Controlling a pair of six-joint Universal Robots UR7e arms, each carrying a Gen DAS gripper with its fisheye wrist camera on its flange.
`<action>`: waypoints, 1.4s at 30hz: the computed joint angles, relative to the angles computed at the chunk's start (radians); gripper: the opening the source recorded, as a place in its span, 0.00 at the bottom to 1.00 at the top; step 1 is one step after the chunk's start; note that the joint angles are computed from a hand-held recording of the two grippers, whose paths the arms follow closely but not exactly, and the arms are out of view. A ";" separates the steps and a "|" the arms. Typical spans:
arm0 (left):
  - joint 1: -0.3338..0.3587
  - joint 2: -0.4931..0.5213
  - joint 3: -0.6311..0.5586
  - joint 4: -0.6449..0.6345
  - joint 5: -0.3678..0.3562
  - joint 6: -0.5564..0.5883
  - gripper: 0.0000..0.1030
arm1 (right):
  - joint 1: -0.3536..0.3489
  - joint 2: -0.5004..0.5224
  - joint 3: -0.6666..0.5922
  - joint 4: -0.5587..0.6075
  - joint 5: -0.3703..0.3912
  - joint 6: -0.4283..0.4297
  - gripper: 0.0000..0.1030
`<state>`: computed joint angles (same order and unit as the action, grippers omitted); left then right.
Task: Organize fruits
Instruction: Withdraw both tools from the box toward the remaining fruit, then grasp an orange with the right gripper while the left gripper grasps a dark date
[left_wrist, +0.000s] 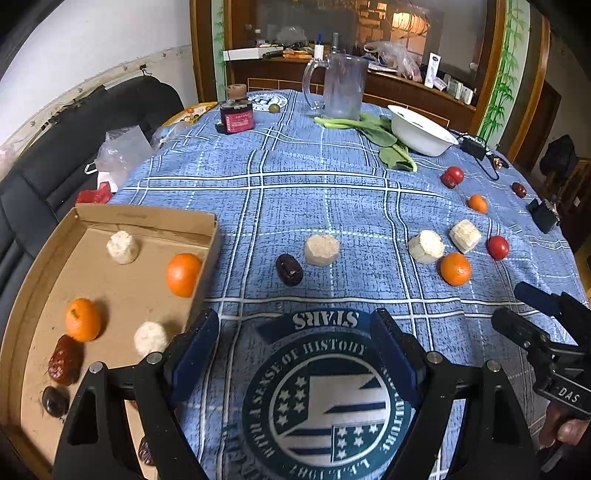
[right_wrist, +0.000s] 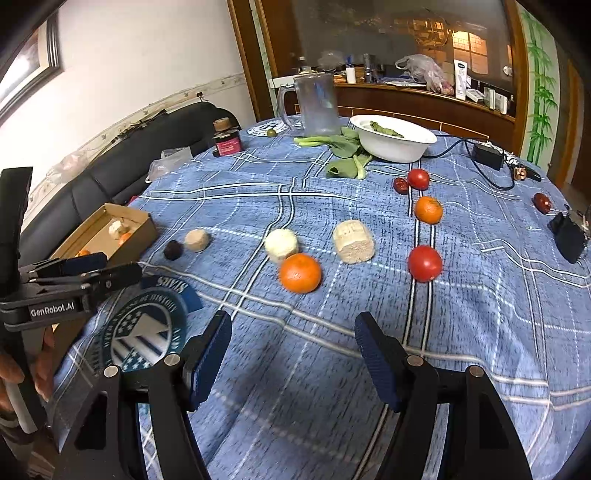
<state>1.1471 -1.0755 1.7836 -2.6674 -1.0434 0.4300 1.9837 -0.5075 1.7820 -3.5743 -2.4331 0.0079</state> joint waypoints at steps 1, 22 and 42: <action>0.000 0.008 -0.005 -0.003 0.003 -0.003 0.81 | -0.007 0.002 -0.011 0.012 0.000 -0.010 0.72; 0.012 0.136 -0.108 -0.016 0.078 -0.015 0.81 | -0.093 0.013 -0.100 0.135 0.104 -0.078 0.35; 0.033 0.084 -0.088 -0.036 -0.018 0.037 0.16 | -0.070 0.007 -0.085 0.156 0.084 -0.056 0.35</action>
<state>1.1801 -0.9919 1.6957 -2.7035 -1.0613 0.4671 1.9134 -0.5002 1.6968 -3.4182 -2.3494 -0.0484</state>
